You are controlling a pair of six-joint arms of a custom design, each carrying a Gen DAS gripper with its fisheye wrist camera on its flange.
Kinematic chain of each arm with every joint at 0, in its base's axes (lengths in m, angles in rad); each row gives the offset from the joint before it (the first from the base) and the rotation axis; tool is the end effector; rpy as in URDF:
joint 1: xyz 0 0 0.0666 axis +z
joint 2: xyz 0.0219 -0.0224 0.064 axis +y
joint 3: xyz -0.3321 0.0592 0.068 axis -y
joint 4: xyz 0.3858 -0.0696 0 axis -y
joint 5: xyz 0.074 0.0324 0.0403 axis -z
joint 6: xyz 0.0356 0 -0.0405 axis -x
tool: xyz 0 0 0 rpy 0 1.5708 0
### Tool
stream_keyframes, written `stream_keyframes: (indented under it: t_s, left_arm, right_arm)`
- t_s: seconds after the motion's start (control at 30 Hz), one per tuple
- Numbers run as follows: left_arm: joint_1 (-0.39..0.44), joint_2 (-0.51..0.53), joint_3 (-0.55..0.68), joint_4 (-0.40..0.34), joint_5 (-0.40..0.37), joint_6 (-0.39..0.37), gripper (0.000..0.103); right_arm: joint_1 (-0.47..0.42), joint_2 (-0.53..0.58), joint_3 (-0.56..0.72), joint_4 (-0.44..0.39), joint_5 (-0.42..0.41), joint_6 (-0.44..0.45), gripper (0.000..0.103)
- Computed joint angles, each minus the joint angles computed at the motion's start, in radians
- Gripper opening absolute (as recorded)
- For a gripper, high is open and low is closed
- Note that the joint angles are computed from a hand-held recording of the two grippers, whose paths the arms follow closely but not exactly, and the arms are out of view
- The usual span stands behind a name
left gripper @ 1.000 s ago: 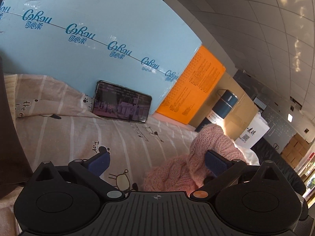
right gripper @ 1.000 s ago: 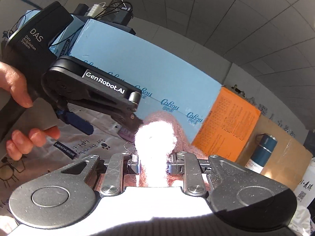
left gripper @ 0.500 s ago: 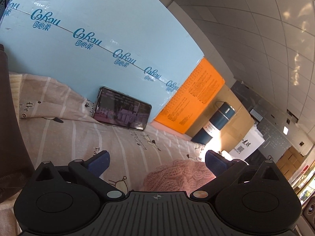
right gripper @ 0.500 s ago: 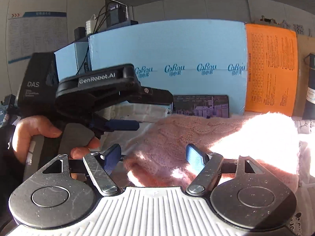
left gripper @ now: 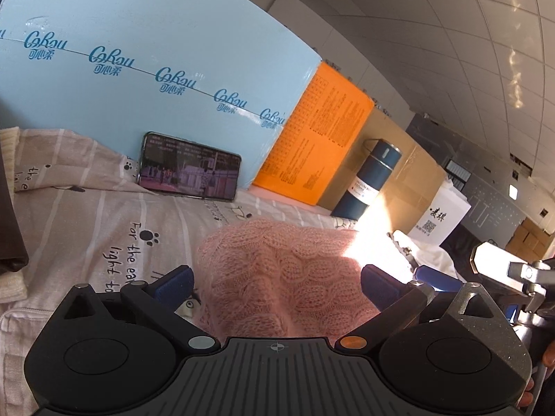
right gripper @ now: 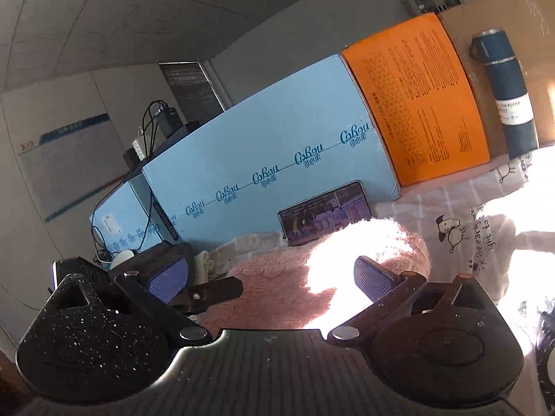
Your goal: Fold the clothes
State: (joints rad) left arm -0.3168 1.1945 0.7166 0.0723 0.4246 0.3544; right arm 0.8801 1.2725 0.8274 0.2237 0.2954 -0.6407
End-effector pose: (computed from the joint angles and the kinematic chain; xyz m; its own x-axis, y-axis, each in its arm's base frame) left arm 0.3786 -0.1400 0.2448 -0.5750 -0.1443 -0.8054 0.4735 0.7441 -0.4713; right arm 0.2904 0.3345 0.2780 -0.4448 0.3595 -0.8203 -0.3625 0.7653 0.5319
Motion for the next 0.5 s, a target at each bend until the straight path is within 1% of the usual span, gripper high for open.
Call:
stream_keyframes:
  t_s: [0.03,0.07,0.1,0.13,0.17,0.2,0.23,0.27,0.33,0.37,0.4,0.43,0.47,0.5]
  left_arm:
    - [-0.003,0.002,0.004,-0.018,-0.009,-0.01,0.101]
    - [-0.006,0.003,0.003,-0.021,-0.02,-0.018,0.094]
    - [-0.008,0.003,0.002,-0.024,-0.03,-0.026,0.078]
    - [-0.009,0.006,-0.001,-0.014,-0.036,-0.031,0.067]
    - [-0.009,0.013,0.0,-0.006,-0.037,-0.042,0.038]
    - [-0.009,0.018,0.0,0.006,-0.033,-0.052,0.025]
    - [-0.008,0.024,0.0,0.02,-0.028,-0.06,0.024]
    - [-0.003,0.03,-0.011,0.074,0.007,-0.051,0.02]
    - [0.005,0.038,-0.03,0.186,0.071,-0.039,0.02]
    - [0.006,0.038,-0.049,0.282,0.101,-0.038,0.02]
    - [0.004,0.04,-0.062,0.353,0.108,-0.057,0.02]
    - [-0.001,0.045,-0.063,0.38,0.092,-0.082,0.02]
    - [-0.009,0.055,-0.05,0.367,0.056,-0.108,0.02]
    - [-0.009,0.07,-0.023,0.307,0.041,-0.101,0.02]
  right_arm:
    - [-0.017,0.012,-0.016,0.057,-0.05,-0.023,0.103]
    - [-0.029,0.026,-0.028,0.112,-0.089,-0.032,0.103]
    - [-0.036,0.038,-0.036,0.144,-0.107,-0.028,0.103]
    - [-0.038,0.049,-0.039,0.16,-0.115,-0.019,0.103]
    - [-0.041,0.056,-0.04,0.162,-0.122,-0.014,0.103]
    - [-0.044,0.057,-0.042,0.153,-0.128,-0.017,0.103]
    - [-0.047,0.056,-0.046,0.15,-0.134,-0.023,0.103]
    - [-0.047,0.054,-0.052,0.155,-0.134,-0.027,0.103]
    - [-0.045,0.045,-0.069,0.184,-0.118,-0.029,0.103]
    - [-0.044,0.041,-0.079,0.202,-0.111,-0.031,0.103]
    - [-0.045,0.036,-0.088,0.222,-0.106,-0.035,0.103]
    - [-0.045,0.032,-0.098,0.242,-0.101,-0.038,0.103]
    - [-0.047,0.028,-0.105,0.255,-0.099,-0.043,0.103]
    - [-0.049,0.026,-0.106,0.254,-0.101,-0.048,0.103]
